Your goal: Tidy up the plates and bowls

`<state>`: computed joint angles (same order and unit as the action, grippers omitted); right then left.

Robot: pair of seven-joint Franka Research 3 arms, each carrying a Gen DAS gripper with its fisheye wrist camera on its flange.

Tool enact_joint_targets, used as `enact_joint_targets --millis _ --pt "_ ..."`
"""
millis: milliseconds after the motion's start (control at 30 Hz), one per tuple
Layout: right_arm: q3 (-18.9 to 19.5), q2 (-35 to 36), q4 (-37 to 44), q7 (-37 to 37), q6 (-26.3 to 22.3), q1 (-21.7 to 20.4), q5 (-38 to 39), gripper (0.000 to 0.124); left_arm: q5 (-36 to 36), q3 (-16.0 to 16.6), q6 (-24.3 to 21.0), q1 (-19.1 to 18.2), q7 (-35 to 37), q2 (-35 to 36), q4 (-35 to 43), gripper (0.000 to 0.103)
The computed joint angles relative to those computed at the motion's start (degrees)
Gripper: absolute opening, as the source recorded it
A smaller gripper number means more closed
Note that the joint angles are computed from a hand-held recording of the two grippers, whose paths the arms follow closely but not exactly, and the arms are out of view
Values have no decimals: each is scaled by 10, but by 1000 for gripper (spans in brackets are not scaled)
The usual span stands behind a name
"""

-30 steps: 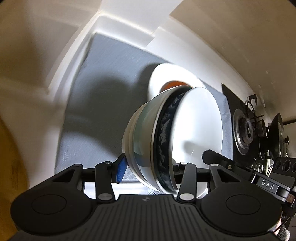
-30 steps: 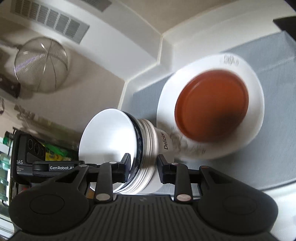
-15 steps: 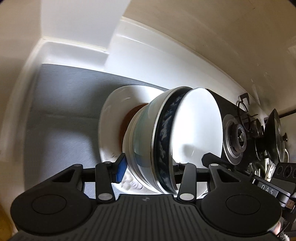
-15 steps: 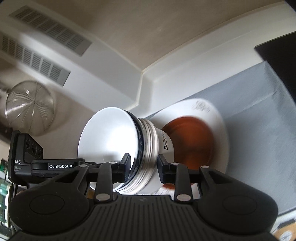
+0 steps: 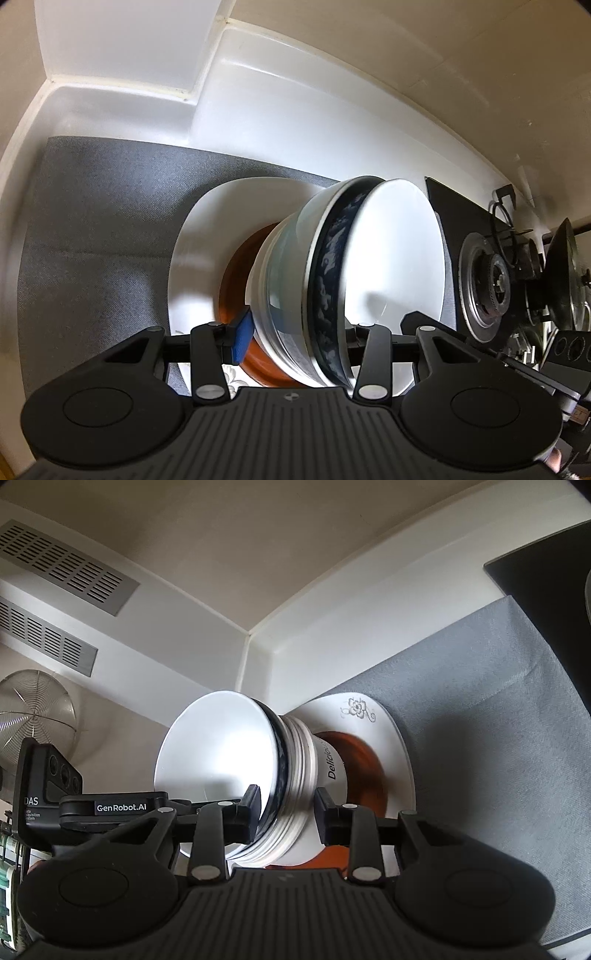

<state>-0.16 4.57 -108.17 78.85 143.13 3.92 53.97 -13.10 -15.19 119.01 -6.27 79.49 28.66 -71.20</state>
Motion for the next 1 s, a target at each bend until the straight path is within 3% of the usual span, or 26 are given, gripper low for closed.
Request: enact_joint_targets --millis 167,500,600,667,700,767,1000 --pt "-2 12 4 2 -34 -3 -31 34 26 8 26 -13 -15 -7 -29 44" --pt "-1 4 -9 -24 -32 -3 -27 35 89 19 168 -32 -48 -90 -162 43" --pt "-4 -1 -3 0 -43 -2 -49 37 144 32 207 -53 -109 -124 -197 59" --pt "-4 -20 -9 -7 -45 0 -73 45 206 44 219 -68 -158 -156 -223 84" --pt "-5 -32 -14 -15 -49 1 -85 54 243 49 221 -78 -192 -175 -237 87" --pt "-7 -60 -29 -20 -53 6 -118 57 295 49 207 -87 -245 -208 -258 91" --pt "-8 -187 -112 19 -45 22 -215 81 357 10 136 -105 -367 -306 -303 98"
